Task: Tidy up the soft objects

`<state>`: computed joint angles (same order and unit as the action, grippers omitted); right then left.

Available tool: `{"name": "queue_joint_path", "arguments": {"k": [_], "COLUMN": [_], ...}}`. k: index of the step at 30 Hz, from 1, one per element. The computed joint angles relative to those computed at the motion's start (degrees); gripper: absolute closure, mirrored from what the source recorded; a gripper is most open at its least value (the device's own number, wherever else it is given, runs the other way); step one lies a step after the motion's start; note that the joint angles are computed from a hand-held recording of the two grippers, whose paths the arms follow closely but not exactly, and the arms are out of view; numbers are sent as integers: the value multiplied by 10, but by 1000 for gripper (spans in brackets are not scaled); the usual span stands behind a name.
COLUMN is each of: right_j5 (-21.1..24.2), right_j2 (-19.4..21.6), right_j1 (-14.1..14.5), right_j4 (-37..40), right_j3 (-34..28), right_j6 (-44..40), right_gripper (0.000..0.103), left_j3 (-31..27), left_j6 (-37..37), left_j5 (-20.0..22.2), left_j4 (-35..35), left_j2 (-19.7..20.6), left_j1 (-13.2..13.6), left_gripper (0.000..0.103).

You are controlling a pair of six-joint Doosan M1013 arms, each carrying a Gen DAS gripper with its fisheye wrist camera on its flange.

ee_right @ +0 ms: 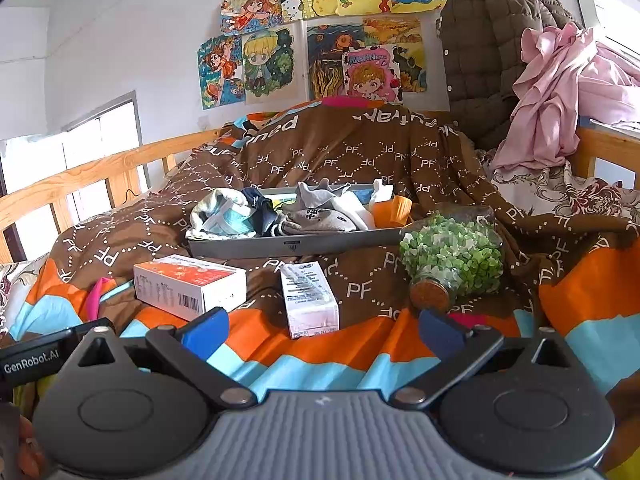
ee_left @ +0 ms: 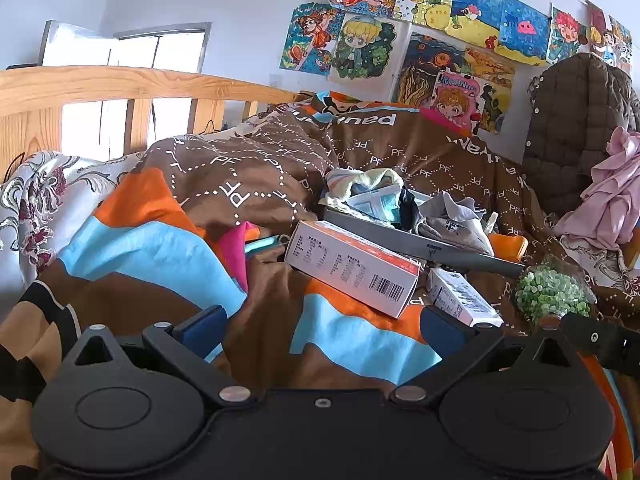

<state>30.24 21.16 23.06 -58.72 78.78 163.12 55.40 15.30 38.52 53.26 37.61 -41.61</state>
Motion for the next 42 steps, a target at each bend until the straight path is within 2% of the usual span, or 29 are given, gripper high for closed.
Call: {"name": "queue_joint_path", "arguments": {"k": [42], "right_j5": [0], "right_j2": [3], "right_j1": [-1], "right_j4": [44], "right_j3": [-6], "right_j6": [-50], "right_gripper": [0], "left_j3": [0], "left_j6": [2], "left_j5": [0], "left_j4": [-3], "left_j2": [1], "left_j1": [0], "left_gripper": [1]}}
